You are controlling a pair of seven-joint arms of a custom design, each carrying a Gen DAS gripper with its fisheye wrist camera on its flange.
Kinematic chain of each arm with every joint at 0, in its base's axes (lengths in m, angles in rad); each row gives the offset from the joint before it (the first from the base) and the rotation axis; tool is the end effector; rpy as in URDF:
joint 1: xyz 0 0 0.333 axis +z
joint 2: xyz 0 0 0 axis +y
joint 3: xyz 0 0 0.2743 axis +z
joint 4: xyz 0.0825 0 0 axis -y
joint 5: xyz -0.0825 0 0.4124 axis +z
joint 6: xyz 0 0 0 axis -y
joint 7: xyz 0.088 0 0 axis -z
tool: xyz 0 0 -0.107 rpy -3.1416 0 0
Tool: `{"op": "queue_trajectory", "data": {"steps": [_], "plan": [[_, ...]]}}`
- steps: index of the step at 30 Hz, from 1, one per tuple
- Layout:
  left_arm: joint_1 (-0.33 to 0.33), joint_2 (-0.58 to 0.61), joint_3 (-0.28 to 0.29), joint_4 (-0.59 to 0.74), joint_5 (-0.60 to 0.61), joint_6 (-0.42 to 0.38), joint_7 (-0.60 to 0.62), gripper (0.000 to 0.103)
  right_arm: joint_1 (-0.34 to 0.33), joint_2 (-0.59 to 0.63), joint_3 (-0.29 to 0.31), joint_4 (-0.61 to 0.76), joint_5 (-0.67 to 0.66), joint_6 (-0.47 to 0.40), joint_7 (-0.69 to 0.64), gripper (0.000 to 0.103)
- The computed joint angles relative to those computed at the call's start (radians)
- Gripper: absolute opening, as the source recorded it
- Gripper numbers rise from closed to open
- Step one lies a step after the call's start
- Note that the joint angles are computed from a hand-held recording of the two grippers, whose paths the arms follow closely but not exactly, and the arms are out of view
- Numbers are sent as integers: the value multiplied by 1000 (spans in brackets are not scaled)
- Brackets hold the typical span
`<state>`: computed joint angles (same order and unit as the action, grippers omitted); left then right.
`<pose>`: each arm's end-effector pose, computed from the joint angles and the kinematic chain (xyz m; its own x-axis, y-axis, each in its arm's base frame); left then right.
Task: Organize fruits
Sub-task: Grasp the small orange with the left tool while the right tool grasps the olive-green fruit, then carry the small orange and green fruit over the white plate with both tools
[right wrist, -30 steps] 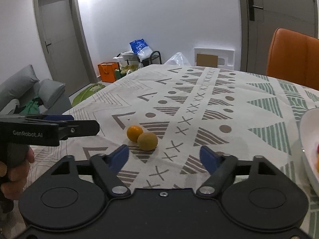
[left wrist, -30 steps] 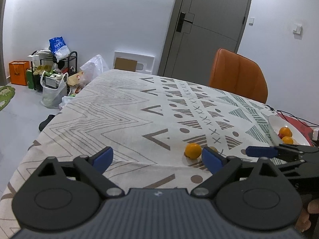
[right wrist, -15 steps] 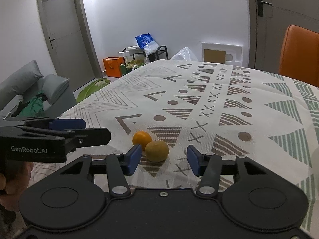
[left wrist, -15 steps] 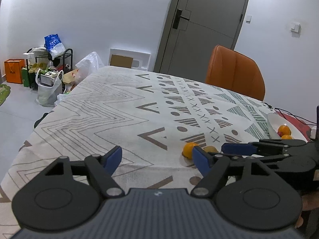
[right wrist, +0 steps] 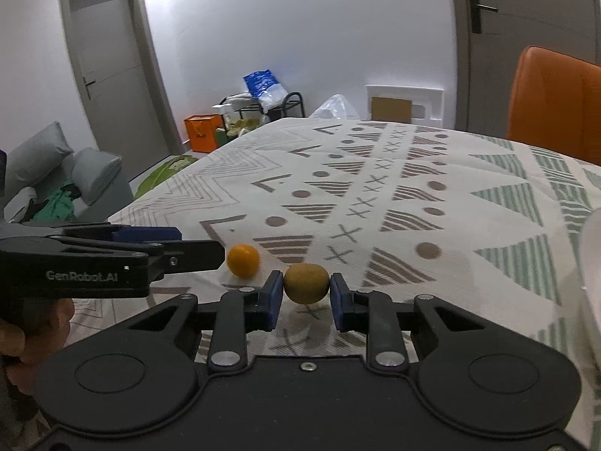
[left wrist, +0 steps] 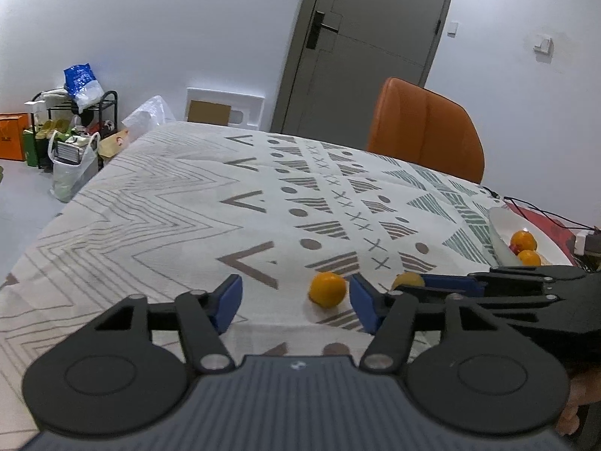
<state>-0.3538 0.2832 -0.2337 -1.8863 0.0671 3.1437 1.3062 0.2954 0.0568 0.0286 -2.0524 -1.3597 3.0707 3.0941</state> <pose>0.5696 -0.3718 0.4267 -0.4380 -0.8700 0.2263 -0.5922 0.0899 -0.8007 0.5438 0.2652 0.4182 0.1767 -0.9787 -0.1047 -0.5346 -0.0061 -0.8451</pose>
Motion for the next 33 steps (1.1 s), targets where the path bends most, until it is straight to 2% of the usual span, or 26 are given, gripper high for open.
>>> {"op": "queue_trajectory", "data": {"steps": [4, 9, 11, 12, 13, 18, 21, 33], "plan": [[5, 23, -20, 29, -5, -12, 14, 55, -9, -36, 3, -32, -42, -17, 54, 25], [-41, 51, 17, 69, 28, -37, -1, 49, -36, -84, 21, -73, -101, -40, 134, 25], [-103, 64, 84, 88, 80, -45, -49, 40, -48, -106, 27, -92, -129, -47, 171, 25], [-115, 71, 98, 98, 95, -57, -68, 26, -54, -119, 31, -102, -143, -53, 189, 25], [-98, 77, 78, 106, 86, -67, -66, 23, -60, -132, 35, -114, -160, -60, 209, 25], [-112, 77, 84, 108, 115, -31, -101, 23, -85, -211, 51, -184, -244, -91, 325, 25], [-91, 81, 43, 120, 106, -32, -72, 23, -97, -254, 54, -223, -275, -108, 375, 25], [-81, 111, -32, 168, 59, -40, 15, 23, -133, -426, 59, -384, -305, -169, 465, 25]]}}
